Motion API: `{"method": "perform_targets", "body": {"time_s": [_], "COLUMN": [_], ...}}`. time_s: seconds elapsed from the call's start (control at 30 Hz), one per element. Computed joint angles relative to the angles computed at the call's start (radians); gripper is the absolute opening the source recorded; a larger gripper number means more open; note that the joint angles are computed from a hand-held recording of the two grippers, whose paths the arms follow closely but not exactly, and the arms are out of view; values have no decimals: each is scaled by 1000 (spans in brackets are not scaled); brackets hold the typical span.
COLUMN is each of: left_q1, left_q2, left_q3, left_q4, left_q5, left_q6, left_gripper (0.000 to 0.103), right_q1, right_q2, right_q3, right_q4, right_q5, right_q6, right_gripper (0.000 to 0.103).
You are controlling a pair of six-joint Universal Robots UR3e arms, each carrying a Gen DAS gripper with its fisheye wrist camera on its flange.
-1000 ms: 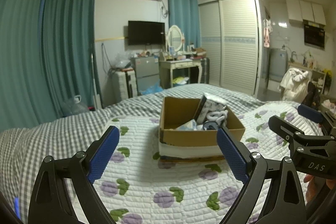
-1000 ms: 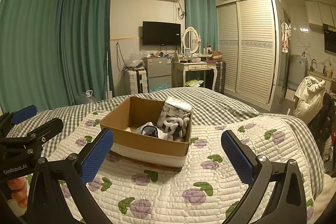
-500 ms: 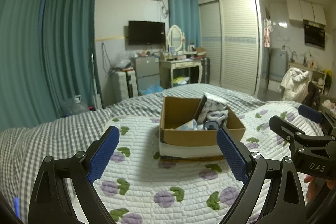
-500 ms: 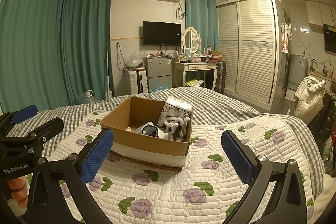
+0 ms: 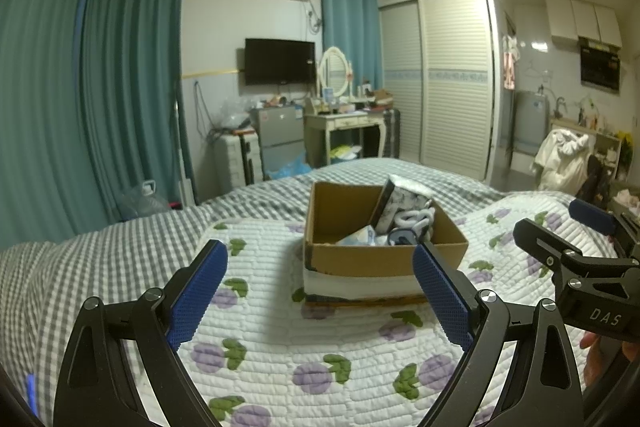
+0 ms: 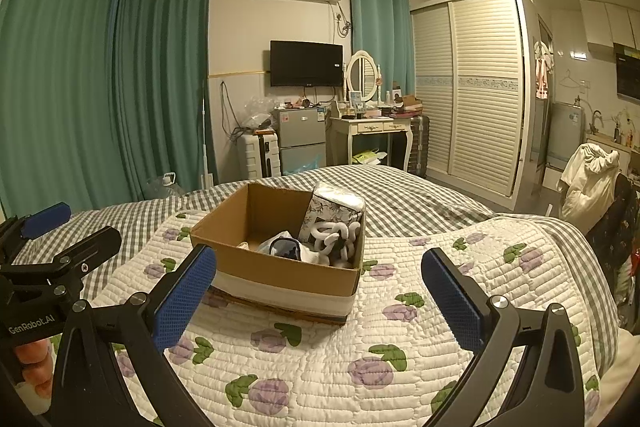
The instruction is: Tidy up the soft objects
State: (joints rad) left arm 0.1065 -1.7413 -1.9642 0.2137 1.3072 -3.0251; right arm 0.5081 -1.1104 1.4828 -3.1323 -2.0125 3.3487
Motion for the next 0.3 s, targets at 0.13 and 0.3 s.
{"method": "perform_targets", "body": {"time_s": [0.13, 0.3], "left_q1": [1, 4], "left_q2": [-2, 0], "left_q3": [-1, -6], "left_q4": [3, 5], "left_q5": [1, -1], "left_q6": [0, 3], "left_gripper": [95, 95], "right_q1": [0, -1], "right_q2": [-1, -2], "right_q3": [1, 6], "right_q4": [6, 9], "right_q5": [0, 1], "right_q6": [4, 12], "right_gripper": [103, 103]}}
